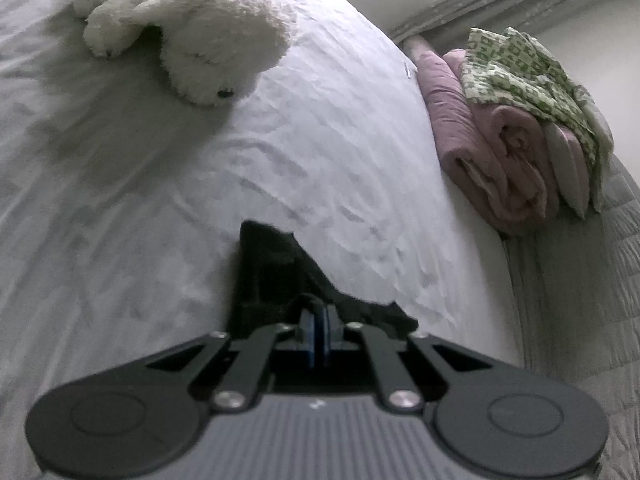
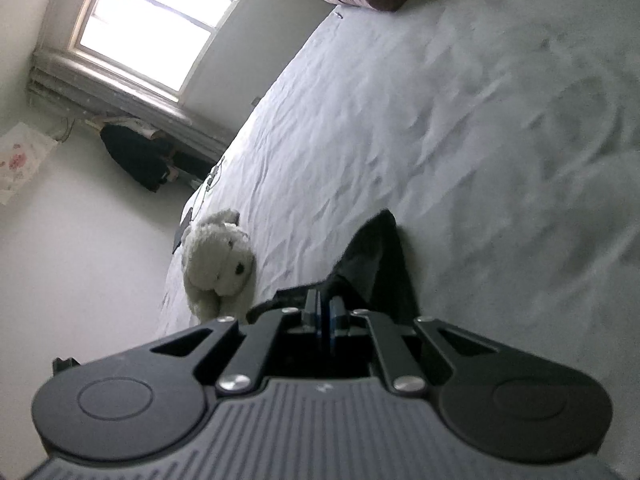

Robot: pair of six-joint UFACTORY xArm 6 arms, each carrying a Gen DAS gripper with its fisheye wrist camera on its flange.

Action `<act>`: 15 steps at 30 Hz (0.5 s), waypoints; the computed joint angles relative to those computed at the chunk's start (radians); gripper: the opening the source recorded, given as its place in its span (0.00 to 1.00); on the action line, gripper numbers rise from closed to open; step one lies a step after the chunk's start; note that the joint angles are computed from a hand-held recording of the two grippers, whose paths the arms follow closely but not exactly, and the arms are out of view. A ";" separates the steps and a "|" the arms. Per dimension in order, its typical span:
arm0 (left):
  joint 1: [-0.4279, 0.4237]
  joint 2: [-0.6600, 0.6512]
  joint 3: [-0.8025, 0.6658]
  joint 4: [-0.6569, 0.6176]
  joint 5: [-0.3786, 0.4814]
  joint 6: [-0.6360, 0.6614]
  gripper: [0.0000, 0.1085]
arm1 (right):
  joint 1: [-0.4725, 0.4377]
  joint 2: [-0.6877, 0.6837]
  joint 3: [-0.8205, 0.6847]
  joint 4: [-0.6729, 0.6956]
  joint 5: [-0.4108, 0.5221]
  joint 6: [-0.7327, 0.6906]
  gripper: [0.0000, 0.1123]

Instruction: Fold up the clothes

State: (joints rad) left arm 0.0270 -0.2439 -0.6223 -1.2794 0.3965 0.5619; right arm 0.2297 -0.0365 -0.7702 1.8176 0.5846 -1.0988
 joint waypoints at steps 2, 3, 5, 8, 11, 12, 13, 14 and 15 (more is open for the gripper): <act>0.004 0.043 -0.031 -0.013 0.002 0.010 0.03 | 0.000 0.043 -0.039 -0.012 0.001 0.014 0.06; 0.006 0.064 -0.046 -0.020 0.002 0.015 0.03 | -0.001 0.062 -0.057 -0.019 0.004 0.023 0.06; 0.009 0.105 -0.073 -0.023 0.001 0.019 0.03 | -0.004 0.099 -0.089 -0.034 0.012 0.040 0.06; 0.022 0.159 -0.107 -0.027 0.016 0.027 0.04 | -0.006 0.151 -0.131 -0.050 0.014 0.071 0.07; 0.043 0.199 -0.134 -0.083 0.048 0.082 0.05 | -0.012 0.192 -0.160 -0.027 0.009 0.111 0.13; 0.050 0.206 -0.141 -0.102 0.055 0.097 0.07 | -0.016 0.202 -0.166 -0.015 0.012 0.120 0.13; 0.055 0.212 -0.147 -0.125 0.063 0.118 0.14 | -0.021 0.210 -0.172 -0.002 0.018 0.128 0.13; 0.059 0.213 -0.152 -0.155 0.070 0.150 0.23 | -0.021 0.215 -0.177 0.005 0.018 0.131 0.14; 0.062 0.211 -0.154 -0.187 0.073 0.191 0.26 | -0.019 0.218 -0.182 0.009 0.014 0.132 0.22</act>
